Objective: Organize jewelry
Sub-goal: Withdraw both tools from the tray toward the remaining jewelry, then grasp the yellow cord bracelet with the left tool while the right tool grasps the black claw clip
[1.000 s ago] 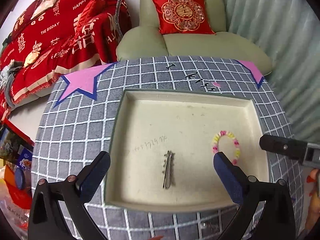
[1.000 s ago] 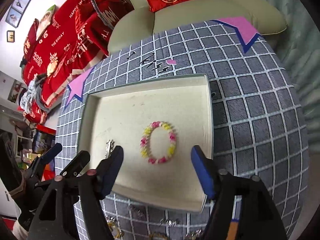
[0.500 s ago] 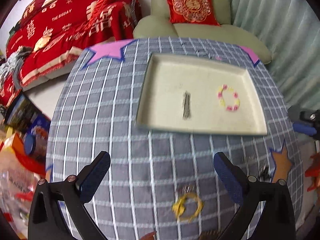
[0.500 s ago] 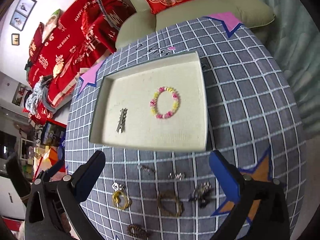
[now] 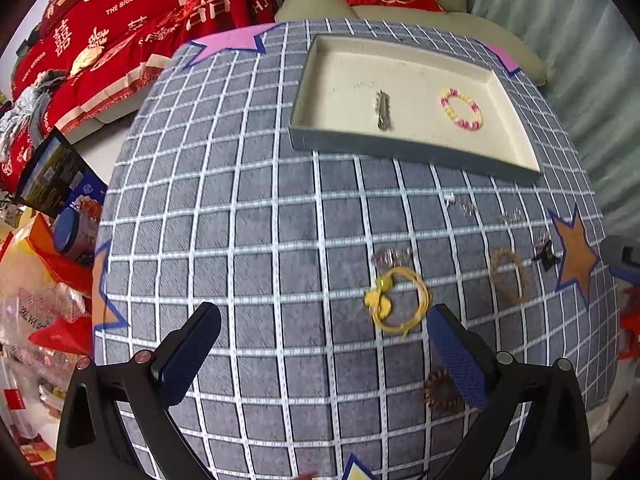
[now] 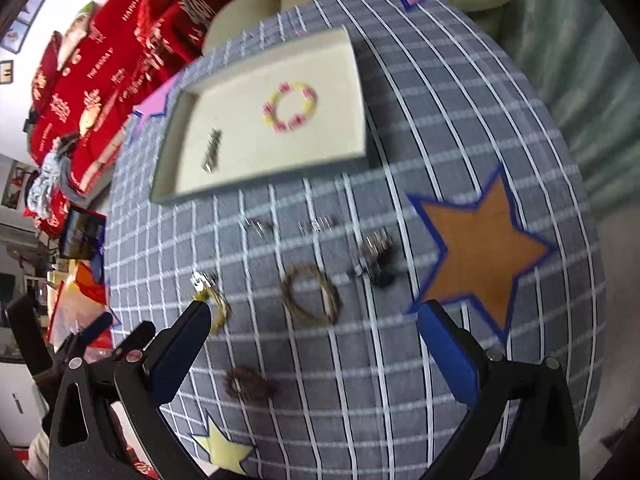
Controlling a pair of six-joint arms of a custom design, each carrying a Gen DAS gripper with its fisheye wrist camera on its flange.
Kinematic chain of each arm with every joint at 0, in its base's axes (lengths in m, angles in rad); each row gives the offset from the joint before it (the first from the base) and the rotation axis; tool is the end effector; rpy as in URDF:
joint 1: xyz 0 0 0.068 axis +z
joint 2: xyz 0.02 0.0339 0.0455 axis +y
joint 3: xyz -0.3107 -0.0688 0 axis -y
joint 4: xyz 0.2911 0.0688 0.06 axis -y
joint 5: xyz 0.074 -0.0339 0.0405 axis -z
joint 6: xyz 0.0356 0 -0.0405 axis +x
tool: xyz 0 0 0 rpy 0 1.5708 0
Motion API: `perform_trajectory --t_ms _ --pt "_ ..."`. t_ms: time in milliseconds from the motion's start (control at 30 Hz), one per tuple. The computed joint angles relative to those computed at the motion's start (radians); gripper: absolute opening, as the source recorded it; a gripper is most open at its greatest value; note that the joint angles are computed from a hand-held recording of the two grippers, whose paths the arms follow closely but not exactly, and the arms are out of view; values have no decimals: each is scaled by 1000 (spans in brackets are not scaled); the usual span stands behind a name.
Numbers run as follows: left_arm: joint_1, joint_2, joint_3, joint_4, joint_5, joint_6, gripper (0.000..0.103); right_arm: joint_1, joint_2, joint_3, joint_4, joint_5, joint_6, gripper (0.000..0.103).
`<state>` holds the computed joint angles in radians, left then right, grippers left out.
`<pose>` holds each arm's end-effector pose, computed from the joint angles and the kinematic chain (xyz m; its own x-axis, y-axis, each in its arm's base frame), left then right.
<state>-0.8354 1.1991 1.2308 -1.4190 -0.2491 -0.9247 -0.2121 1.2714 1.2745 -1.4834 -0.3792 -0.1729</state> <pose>0.1514 -0.1543 0.3655 -0.9469 -0.1068 -0.3034 -0.1121 0.9937 0.0002 0.2266 -0.0353 0.3646 -0.9871 0.0491 -0.1524 -0.0071 0.9376 0.3476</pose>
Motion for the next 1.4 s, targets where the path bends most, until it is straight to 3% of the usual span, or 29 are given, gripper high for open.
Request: perform_trajectory --t_ms 367,700,1167,1267,1400 --pt "-25 -28 -78 22 98 -48 103 -59 -50 -99 -46 86 -44 103" --pt "-49 -30 -119 42 113 -86 103 -68 -70 -150 -40 132 -52 103" --pt "4 71 -108 156 127 -4 103 -29 12 -163 81 154 13 102" --pt "15 108 -96 183 127 13 103 -19 55 -149 118 149 37 93" --pt "28 173 -77 221 135 34 99 12 111 -137 164 155 84 73"
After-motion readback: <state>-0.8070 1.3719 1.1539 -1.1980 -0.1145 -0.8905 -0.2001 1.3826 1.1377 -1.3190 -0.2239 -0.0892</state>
